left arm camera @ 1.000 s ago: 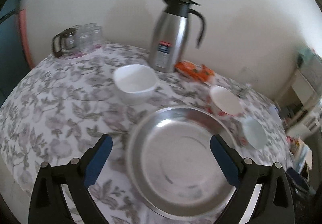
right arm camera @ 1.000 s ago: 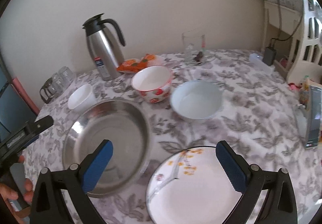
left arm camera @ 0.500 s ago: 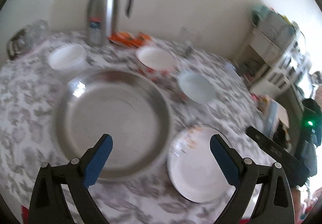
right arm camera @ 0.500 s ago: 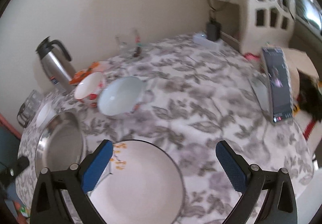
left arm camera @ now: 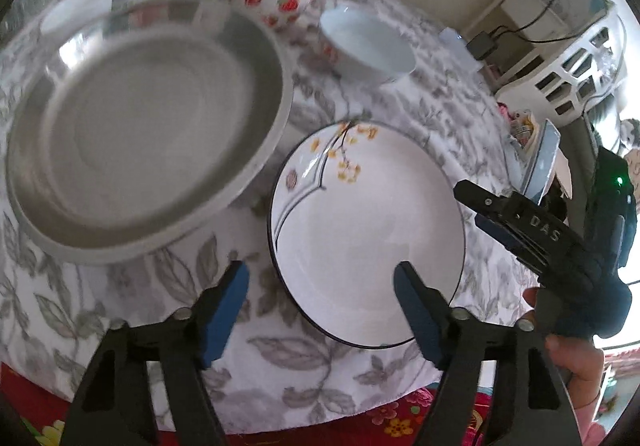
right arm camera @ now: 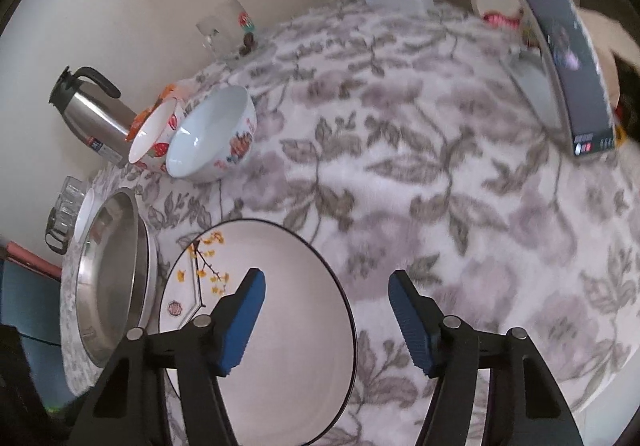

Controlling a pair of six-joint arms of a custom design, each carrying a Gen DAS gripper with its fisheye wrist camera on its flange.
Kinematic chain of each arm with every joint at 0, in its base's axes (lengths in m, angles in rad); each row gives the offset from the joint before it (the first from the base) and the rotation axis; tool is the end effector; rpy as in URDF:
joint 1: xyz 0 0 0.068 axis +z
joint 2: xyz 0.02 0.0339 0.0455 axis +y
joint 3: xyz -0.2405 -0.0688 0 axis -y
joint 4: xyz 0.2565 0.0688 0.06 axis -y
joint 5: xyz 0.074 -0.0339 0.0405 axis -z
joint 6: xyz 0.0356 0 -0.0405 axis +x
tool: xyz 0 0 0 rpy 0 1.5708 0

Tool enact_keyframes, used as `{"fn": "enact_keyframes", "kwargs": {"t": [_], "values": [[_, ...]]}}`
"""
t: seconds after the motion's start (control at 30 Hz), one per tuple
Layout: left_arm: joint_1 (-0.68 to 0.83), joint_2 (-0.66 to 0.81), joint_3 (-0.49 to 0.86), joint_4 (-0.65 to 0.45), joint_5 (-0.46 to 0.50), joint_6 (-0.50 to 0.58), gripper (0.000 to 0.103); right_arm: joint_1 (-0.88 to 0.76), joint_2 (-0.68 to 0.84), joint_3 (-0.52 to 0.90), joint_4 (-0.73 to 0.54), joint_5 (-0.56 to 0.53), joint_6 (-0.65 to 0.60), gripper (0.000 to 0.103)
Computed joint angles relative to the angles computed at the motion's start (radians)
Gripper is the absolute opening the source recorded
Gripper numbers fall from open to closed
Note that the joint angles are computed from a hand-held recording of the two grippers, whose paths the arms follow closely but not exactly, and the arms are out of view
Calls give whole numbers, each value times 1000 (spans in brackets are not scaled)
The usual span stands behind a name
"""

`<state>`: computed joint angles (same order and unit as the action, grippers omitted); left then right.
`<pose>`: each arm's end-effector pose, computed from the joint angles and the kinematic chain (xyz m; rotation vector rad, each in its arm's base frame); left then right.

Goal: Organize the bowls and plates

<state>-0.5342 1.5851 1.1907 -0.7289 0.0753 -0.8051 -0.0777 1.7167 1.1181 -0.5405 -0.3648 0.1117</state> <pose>0.2832 -0.1707 0.2121 -0.3540 2.7753 -0.4778 0.3455 -0.0142 0.1591 0.1452 2.6726 0.5032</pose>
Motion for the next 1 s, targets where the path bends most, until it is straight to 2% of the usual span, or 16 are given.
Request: {"fn": "enact_keyframes", "kwargs": {"t": [0.13,0.3,0.43,0.57,0.73,1.0], "values": [[54,14,-40,29,79,-49,53,-11,57,21,-28,-40,-1,46],[70,21,-57,50,81,-59,42,-22,98,28,-37,-64,15,32],[87,37,-75,96,127,-74,28,-32,108,26,-35,-77,17,23],[102,62,-82,130,137,-90,16,-31,112,26,-28,-82,26,21],[116,72,-101,178,155,-115,12,-32,114,29,-29,-85,30,20],[112,86,-101,206,148,-124,12,-38,110,25,-30,-89,31,20]]}}
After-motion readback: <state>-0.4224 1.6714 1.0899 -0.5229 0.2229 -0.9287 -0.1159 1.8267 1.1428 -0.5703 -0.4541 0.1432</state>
